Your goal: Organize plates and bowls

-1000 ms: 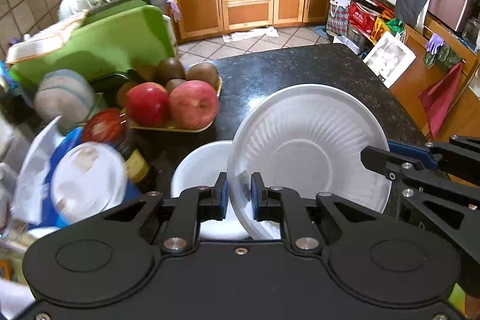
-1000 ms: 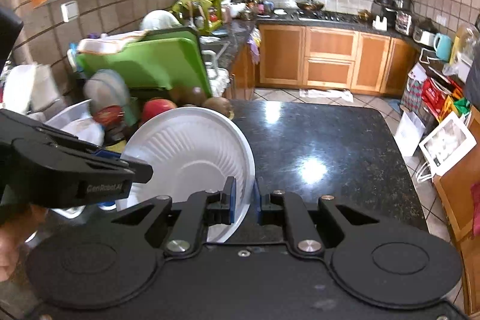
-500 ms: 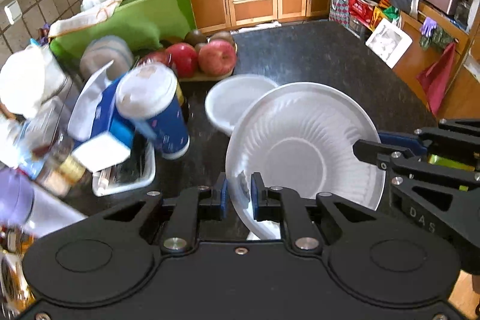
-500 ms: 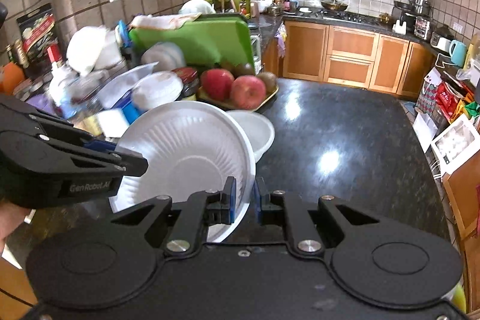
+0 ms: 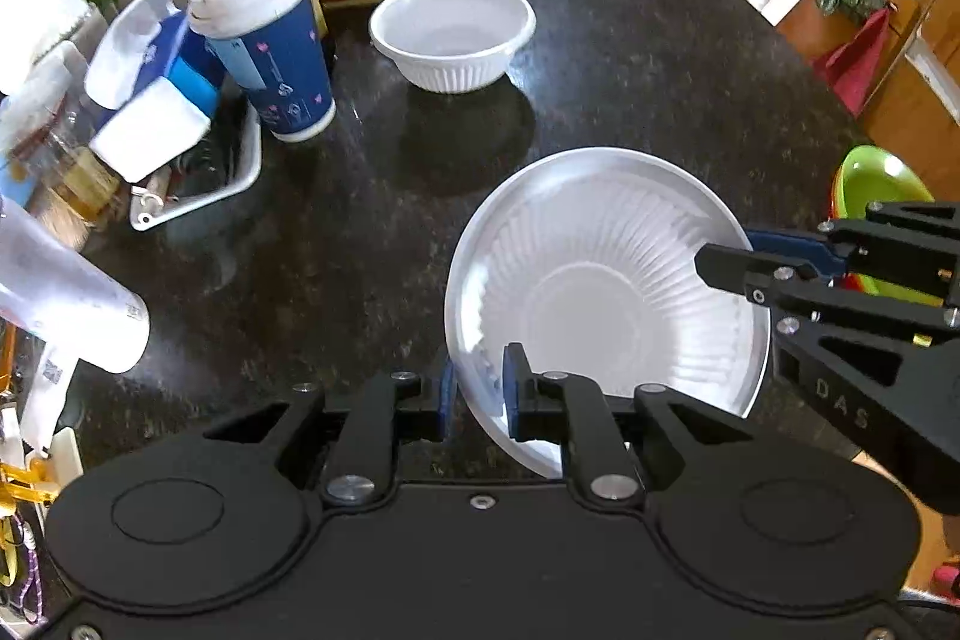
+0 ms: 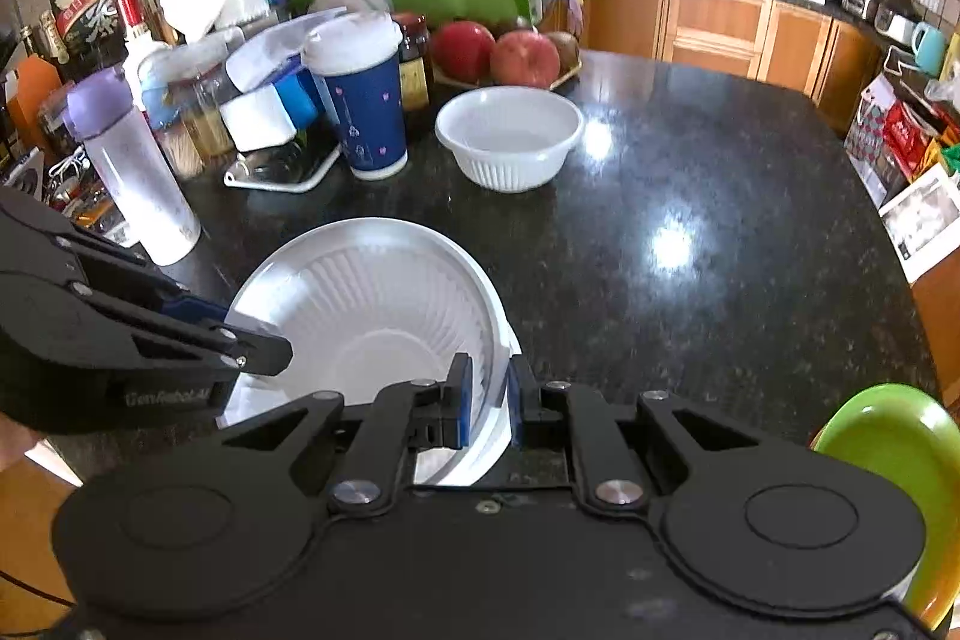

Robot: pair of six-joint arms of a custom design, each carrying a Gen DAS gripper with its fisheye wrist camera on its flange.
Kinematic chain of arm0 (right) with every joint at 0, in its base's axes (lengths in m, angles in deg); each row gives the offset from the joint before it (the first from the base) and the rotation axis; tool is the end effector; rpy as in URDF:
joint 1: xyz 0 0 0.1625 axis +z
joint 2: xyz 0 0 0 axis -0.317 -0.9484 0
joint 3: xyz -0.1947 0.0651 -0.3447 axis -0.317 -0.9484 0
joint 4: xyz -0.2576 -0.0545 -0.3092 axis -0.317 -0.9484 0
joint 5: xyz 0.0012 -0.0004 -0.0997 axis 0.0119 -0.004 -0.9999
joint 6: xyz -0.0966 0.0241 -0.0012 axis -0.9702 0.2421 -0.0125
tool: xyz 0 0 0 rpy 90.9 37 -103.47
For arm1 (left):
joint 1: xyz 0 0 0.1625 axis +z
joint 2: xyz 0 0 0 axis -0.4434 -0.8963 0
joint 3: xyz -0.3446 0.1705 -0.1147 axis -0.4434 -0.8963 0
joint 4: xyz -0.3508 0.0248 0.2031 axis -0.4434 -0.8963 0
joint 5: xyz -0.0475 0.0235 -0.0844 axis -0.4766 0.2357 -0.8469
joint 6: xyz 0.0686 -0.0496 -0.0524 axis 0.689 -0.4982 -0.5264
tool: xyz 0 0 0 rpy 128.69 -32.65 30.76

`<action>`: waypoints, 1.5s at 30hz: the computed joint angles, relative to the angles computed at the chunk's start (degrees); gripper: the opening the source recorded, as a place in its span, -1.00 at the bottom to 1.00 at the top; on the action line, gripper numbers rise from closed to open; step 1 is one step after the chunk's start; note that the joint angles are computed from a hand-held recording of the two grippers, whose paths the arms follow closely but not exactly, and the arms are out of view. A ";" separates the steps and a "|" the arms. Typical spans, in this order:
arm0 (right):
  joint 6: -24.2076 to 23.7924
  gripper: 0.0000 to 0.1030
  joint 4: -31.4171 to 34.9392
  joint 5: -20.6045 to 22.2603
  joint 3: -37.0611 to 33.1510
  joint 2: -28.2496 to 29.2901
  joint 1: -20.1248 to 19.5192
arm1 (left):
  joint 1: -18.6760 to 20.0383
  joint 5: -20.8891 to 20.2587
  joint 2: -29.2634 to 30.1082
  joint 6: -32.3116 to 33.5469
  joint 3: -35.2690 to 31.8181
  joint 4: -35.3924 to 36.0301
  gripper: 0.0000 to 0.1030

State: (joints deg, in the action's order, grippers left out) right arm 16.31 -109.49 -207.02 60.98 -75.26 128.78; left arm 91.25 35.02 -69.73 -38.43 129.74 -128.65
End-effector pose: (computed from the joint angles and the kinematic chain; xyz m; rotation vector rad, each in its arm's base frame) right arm 0.3579 -0.7331 0.0129 0.6801 -2.4125 0.7383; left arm -0.1104 -0.7111 0.2503 0.5576 2.3386 -0.3802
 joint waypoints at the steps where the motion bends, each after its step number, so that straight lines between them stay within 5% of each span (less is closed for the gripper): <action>1: 0.29 -0.72 0.03 0.03 0.36 -0.12 -0.15 | 0.27 -0.35 -0.08 -0.39 -0.03 0.56 -0.58; 27: 2.58 -0.60 4.64 0.66 -3.64 1.20 -1.74 | 1.68 -3.94 -0.91 3.86 2.16 -4.87 -0.41; 36: 1.78 -0.60 2.61 1.82 -3.42 0.79 -1.75 | 0.71 -2.34 -1.26 6.34 3.50 -12.63 -0.41; 45: -2.71 -0.52 -0.50 4.28 -9.54 2.68 -2.08 | 0.82 0.80 3.93 8.13 -2.17 -21.47 -0.41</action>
